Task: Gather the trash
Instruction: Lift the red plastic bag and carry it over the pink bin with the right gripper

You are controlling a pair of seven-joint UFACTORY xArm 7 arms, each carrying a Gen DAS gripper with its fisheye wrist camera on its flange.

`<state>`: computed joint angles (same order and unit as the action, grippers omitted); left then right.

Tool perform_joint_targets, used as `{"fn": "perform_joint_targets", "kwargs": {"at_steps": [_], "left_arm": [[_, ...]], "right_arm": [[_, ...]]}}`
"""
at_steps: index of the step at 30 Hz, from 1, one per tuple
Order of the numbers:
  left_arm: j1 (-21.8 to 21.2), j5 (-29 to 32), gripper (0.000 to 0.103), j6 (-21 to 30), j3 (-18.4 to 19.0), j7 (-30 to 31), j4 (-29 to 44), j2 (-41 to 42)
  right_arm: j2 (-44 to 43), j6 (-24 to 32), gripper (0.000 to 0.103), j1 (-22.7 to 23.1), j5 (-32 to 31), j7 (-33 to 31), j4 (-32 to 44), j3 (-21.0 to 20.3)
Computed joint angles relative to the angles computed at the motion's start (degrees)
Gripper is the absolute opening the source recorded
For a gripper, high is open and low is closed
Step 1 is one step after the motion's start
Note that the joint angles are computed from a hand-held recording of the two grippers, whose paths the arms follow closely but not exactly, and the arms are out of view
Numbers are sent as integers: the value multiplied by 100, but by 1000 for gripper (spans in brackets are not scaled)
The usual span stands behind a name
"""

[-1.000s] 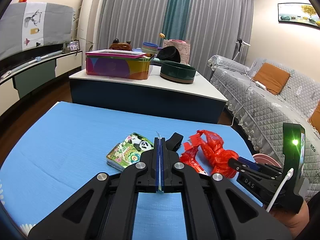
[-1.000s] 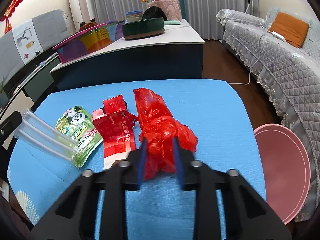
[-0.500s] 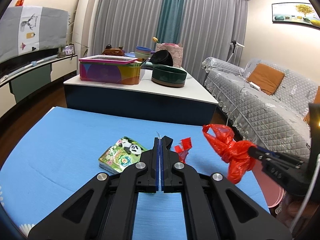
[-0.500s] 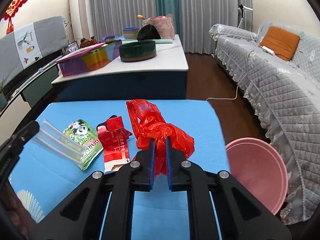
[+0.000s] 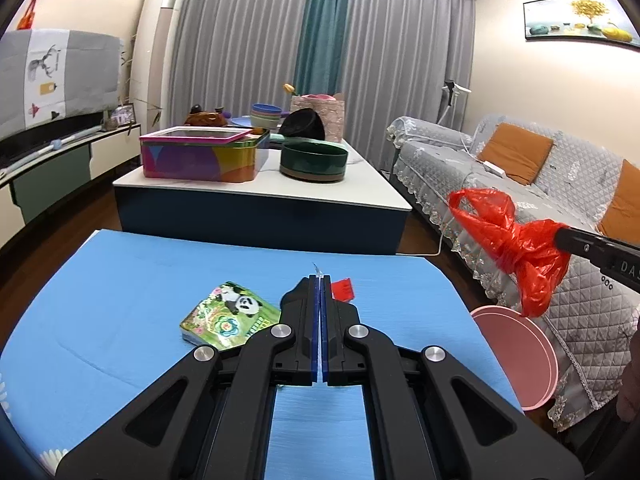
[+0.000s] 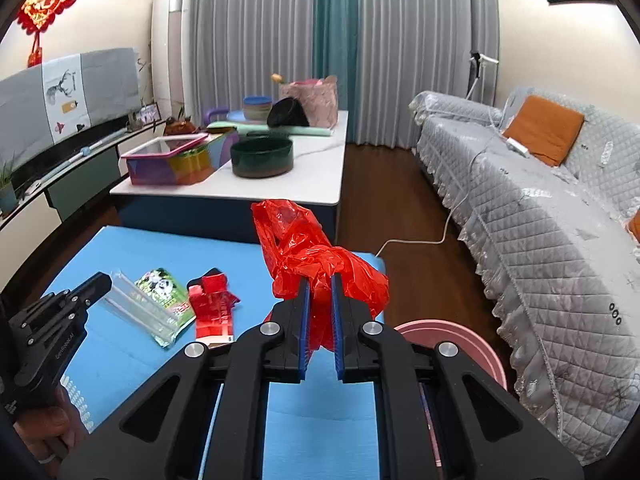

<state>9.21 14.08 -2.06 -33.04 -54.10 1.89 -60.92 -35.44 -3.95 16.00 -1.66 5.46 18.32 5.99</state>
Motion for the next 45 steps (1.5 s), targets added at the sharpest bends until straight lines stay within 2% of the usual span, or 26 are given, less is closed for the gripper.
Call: {"fn": "perform_joint_targets", "kwargs": {"at_steps": [2, 5, 11, 14, 19, 27, 39, 45], "left_arm": [[-18, 8, 0, 6, -84, -39, 29, 26], [15, 42, 0, -32, -241, -91, 122, 164], [223, 78, 0, -221, -664, -195, 432, 572], [337, 64, 0, -297, -926, -247, 605, 748], [578, 39, 0, -482, -1408, -285, 961, 1108], [798, -58, 0, -756, -1846, -66, 1551, 1722], [1991, -323, 0, -1085, -3114, 391, 2613, 2553], [2851, -317, 0, -1137, -3958, 545, 3189, 2914]], "right_arm": [[18, -144, 10, -131, 23, 62, -140, 32], [84, -284, 10, -67, 64, 61, -357, -244], [64, -470, 10, -408, 30, -90, -558, -503], [32, -452, 10, -360, 60, -194, -622, -880], [-76, -467, 10, -523, 108, -401, -724, -1127], [-74, -448, 10, -546, 248, -816, -727, -1896], [241, -478, 10, -157, 556, -1200, -484, -2723], [365, -496, 10, 36, 663, -1256, -360, -2928]]}}
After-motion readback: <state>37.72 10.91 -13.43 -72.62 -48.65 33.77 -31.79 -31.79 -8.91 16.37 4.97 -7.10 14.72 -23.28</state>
